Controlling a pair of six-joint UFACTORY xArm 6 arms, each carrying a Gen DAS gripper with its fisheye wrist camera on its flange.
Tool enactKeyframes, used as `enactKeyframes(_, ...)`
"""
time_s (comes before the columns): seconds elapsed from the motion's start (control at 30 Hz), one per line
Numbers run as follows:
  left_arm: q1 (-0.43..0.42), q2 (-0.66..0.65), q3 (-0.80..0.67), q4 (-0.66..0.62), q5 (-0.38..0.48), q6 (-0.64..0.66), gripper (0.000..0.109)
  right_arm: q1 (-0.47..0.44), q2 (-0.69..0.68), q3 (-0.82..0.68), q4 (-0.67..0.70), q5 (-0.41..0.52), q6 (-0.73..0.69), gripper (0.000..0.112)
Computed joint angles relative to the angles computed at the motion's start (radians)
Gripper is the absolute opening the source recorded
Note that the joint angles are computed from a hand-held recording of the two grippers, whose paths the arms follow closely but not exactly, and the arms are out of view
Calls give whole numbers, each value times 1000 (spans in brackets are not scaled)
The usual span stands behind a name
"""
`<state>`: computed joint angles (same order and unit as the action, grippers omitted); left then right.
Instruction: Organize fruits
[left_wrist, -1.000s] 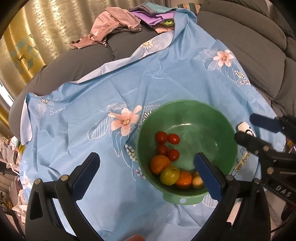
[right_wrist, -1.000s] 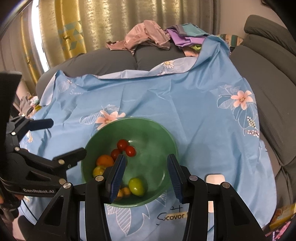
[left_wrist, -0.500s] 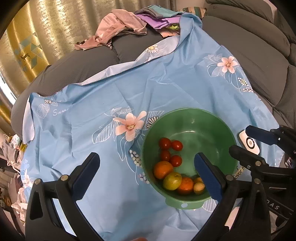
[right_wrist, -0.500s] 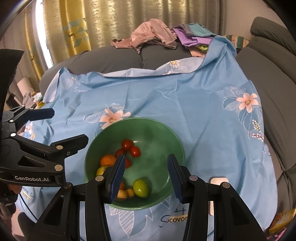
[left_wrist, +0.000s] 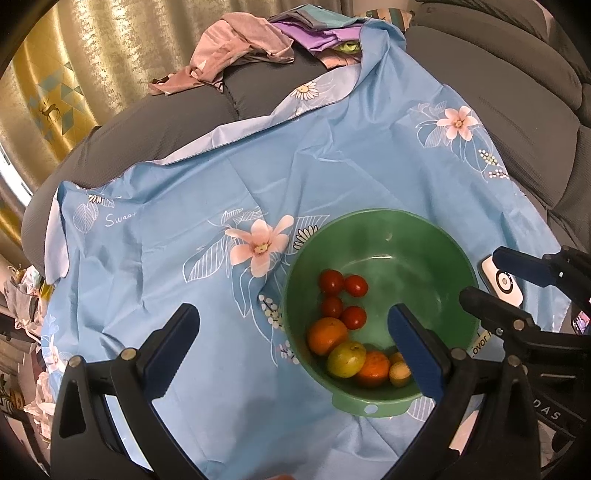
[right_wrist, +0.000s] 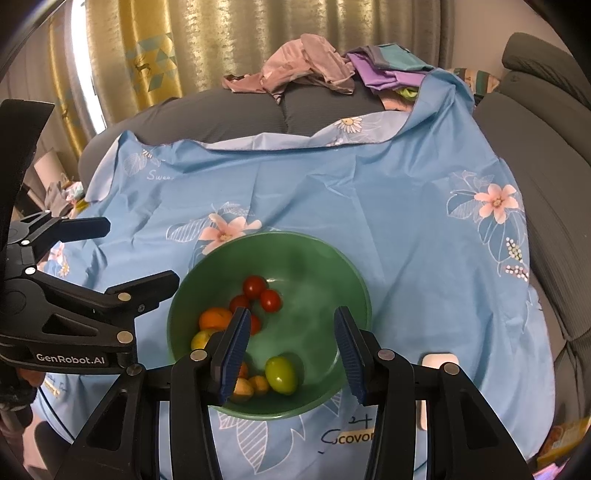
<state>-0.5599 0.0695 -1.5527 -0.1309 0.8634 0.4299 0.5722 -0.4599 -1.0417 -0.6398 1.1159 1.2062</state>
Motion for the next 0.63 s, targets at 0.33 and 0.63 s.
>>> enactKeyframes(0.33,1,9,-6,12,3,-11,102,-5,16,-9,10,-10,-22,47)
enactKeyframes(0.63,2,11,-7,12,3,-11,102,-4,19,-11,10,-10,-21,47)
